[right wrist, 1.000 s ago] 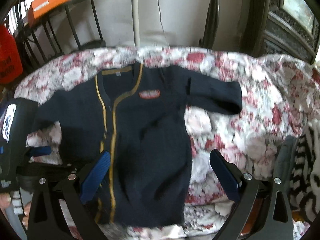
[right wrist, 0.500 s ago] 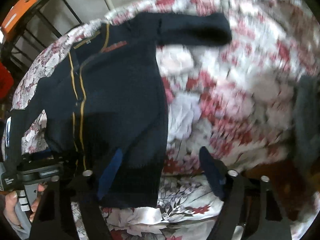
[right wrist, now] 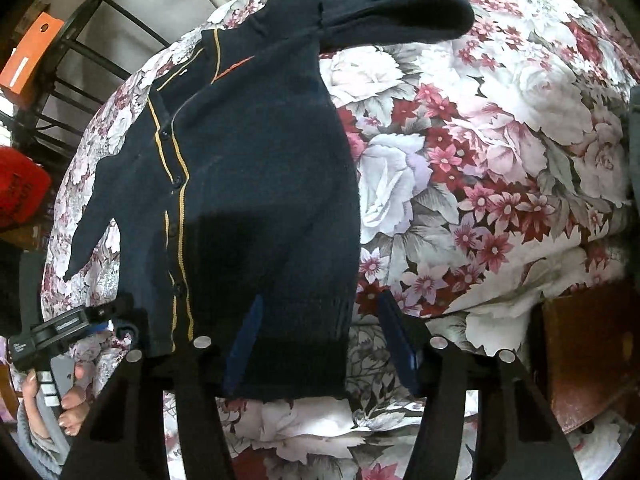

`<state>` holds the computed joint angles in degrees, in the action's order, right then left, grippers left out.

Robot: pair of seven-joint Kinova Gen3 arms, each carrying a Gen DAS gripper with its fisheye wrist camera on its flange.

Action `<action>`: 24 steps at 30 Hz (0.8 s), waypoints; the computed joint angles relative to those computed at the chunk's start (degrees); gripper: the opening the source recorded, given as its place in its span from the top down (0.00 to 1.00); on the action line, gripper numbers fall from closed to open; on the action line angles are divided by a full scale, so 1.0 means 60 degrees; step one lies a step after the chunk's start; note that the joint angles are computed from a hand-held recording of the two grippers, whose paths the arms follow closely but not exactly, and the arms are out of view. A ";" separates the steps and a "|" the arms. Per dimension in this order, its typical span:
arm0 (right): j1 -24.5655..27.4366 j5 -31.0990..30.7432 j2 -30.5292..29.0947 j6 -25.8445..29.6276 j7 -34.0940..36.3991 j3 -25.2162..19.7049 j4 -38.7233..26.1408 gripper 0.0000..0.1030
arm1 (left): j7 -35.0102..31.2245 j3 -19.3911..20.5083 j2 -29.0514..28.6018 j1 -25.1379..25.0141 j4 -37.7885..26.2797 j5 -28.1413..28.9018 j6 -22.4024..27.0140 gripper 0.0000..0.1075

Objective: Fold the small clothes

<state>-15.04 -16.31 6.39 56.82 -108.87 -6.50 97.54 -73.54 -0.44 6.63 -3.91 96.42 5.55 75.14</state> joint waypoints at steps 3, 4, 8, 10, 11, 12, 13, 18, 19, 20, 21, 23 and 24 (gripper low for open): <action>0.0107 -0.0260 0.0036 0.0015 0.0037 0.0040 0.0039 0.42 | -0.0957 0.0334 -0.0474 -0.0963 0.0346 0.1165 -0.0024 0.09; 0.0151 -0.0341 0.0010 0.0011 0.0106 0.0047 0.0084 0.42 | -0.1345 0.0264 -0.0509 -0.1086 0.0505 0.1553 -0.0139 0.09; 0.0068 -0.0349 0.0143 0.0106 0.0213 -0.0035 -0.0010 0.50 | -0.2143 -0.0128 0.0149 -0.0674 0.0799 0.2405 -0.0305 0.09; -0.0082 -0.0094 0.0251 0.0196 0.0098 -0.0077 -0.0100 0.57 | -0.2299 -0.0134 0.0675 -0.0853 0.1023 0.2932 -0.0368 0.09; -0.0126 -0.0017 0.0265 0.0187 0.0039 -0.0081 -0.0104 0.58 | -0.2247 -0.0085 0.0750 -0.0877 0.0974 0.3074 -0.0356 0.09; -0.0153 0.0034 0.0272 0.0194 -0.0013 -0.0091 -0.0123 0.60 | -0.2333 -0.0129 0.0648 -0.0962 0.1070 0.3081 -0.0214 0.10; -0.0206 0.0006 0.0261 0.0198 0.0026 -0.0033 -0.0123 0.67 | -0.2392 -0.0110 0.0636 -0.0956 0.1085 0.3006 -0.0226 0.11; 0.0041 -0.0683 0.0079 0.0095 0.0571 -0.0104 0.0003 0.87 | -0.2768 -0.0052 0.0469 -0.0940 0.1269 0.3027 -0.0073 0.58; 0.0028 -0.0682 0.0023 0.0088 0.0574 -0.0102 0.0013 0.87 | -0.2997 -0.0079 0.0412 -0.1098 0.1337 0.3244 0.0035 0.66; 0.0035 -0.0721 -0.0057 0.0069 0.0580 -0.0091 0.0038 0.87 | -0.3070 -0.0107 0.0313 -0.1078 0.1379 0.3305 0.0002 0.73; 0.0089 -0.0871 -0.0176 0.0045 0.0614 -0.0062 0.0085 0.87 | -0.3139 -0.0172 0.0185 -0.1052 0.1398 0.3272 -0.0033 0.83; 0.0246 -0.1264 -0.0399 0.0035 0.0768 0.0026 0.0211 0.87 | -0.3584 -0.0369 -0.0152 -0.1411 0.1459 0.3629 0.0196 0.85; 0.0349 -0.1550 -0.0556 0.0058 0.0877 0.0083 0.0270 0.87 | -0.3904 -0.0541 -0.0371 -0.1649 0.1490 0.3901 0.0364 0.86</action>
<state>-12.95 -25.61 3.06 57.16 -103.61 -5.99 99.16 -96.96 -3.69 4.41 -13.81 105.36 28.96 77.32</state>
